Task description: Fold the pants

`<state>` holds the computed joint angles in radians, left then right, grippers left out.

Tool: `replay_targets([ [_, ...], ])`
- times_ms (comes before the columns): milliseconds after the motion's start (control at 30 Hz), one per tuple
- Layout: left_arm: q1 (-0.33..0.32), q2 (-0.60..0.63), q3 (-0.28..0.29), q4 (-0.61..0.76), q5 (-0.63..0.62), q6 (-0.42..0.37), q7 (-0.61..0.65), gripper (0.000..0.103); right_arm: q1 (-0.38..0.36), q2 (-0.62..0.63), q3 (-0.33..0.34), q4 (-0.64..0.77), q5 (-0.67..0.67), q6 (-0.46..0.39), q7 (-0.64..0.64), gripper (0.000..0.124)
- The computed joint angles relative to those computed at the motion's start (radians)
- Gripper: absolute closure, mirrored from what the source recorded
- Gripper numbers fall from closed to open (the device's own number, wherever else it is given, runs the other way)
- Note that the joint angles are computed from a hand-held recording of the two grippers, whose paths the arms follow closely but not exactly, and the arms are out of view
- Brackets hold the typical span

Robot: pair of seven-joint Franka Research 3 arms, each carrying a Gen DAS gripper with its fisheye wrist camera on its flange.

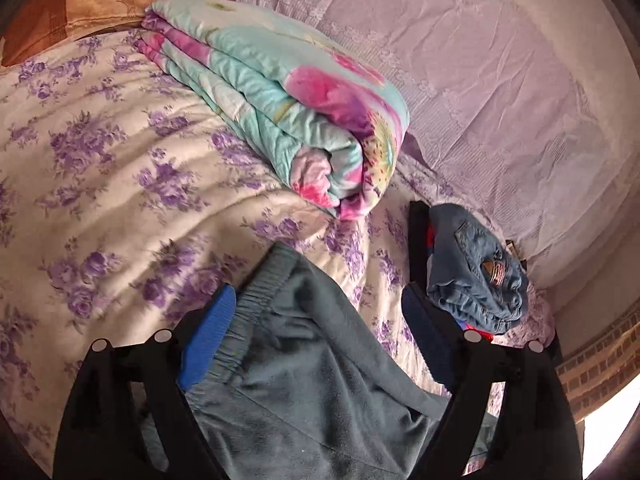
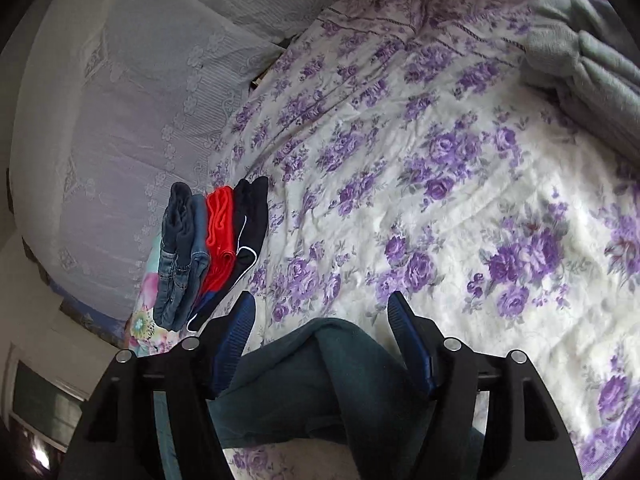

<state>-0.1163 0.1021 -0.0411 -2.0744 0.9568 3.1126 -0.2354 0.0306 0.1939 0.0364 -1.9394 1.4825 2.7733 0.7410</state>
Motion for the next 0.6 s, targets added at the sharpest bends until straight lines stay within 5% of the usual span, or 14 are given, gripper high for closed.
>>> replay_targets([
  [133,0.027,0.015,0.002,-0.032,-0.018,0.127,-0.024,0.021,0.011,-0.019,0.012,-0.002,-0.036,-0.11,-0.06,0.054],
  [200,0.083,0.036,-0.09,-0.029,-0.166,0.102,0.138,0.021,0.03,-0.023,0.017,0.0,-0.129,-0.176,-0.021,0.054],
  [267,0.061,0.057,-0.096,0.004,-0.203,0.031,0.2,0.021,0.055,-0.026,0.027,0.006,-0.216,-0.22,-0.006,0.054],
  [433,-0.062,0.11,0.027,0.041,-0.169,0.058,0.172,0.021,0.11,0.029,0.061,0.108,-0.33,-0.359,0.051,0.054],
  [600,-0.159,0.102,0.143,0.041,-0.105,0.066,0.132,0.02,0.177,0.239,0.099,0.369,-0.531,-0.515,0.234,0.054],
])
